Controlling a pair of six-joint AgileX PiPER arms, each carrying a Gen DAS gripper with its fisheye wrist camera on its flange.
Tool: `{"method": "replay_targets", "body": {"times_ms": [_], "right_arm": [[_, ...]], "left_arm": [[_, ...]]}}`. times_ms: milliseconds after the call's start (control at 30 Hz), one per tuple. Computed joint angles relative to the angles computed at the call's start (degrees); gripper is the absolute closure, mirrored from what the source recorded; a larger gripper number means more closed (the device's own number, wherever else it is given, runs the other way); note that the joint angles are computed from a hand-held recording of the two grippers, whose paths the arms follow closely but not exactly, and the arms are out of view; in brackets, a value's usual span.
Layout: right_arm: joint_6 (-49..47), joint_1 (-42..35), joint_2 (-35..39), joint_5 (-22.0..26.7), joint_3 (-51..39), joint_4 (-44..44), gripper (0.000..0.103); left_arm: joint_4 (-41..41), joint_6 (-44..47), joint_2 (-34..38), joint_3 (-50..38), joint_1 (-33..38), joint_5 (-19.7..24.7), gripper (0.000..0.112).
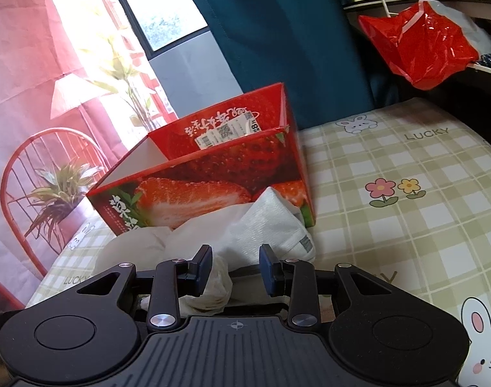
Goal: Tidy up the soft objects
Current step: 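Close both grippers on the white crumpled cloth beside the bundles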
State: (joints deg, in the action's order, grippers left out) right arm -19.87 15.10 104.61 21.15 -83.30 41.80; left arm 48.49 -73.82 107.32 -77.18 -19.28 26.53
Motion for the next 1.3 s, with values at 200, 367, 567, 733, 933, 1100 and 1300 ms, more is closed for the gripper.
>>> {"method": "replay_targets", "body": {"times_ms": [200, 367, 567, 733, 933, 1100, 1300], "right_arm": [[-0.7, 0.1, -0.2, -0.3, 0.2, 0.9, 0.072], [-2.5, -0.1, -0.6, -1.0, 0.9, 3.3, 0.071], [-5.0, -0.1, -0.5, -0.4, 0.7, 5.5, 0.071], [-7.0, 0.0, -0.4, 0.3, 0.6, 7.4, 0.071], [-10.1, 0.0, -1.0, -0.8, 1.5, 10.8, 0.071], [-12.6, 0.0, -1.5, -1.8, 2.3, 13.3, 0.071], [-13.5, 0.4, -1.4, -2.0, 2.1, 13.3, 0.062]], "left_arm": [[0.0, 0.0, 0.0, 0.0, 0.0, 0.0, 0.102], [-0.1, 0.1, 0.0, 0.0, 0.1, 0.0, 0.102], [-0.2, 0.2, 0.1, 0.0, 0.1, 0.0, 0.102], [-0.3, 0.4, 0.1, -0.1, 0.1, 0.1, 0.102], [-0.4, 0.4, 0.1, -0.1, 0.1, 0.0, 0.102], [-0.5, 0.5, 0.1, -0.2, 0.1, 0.1, 0.102], [-0.5, 0.6, 0.2, -0.2, 0.1, 0.1, 0.102]]}}
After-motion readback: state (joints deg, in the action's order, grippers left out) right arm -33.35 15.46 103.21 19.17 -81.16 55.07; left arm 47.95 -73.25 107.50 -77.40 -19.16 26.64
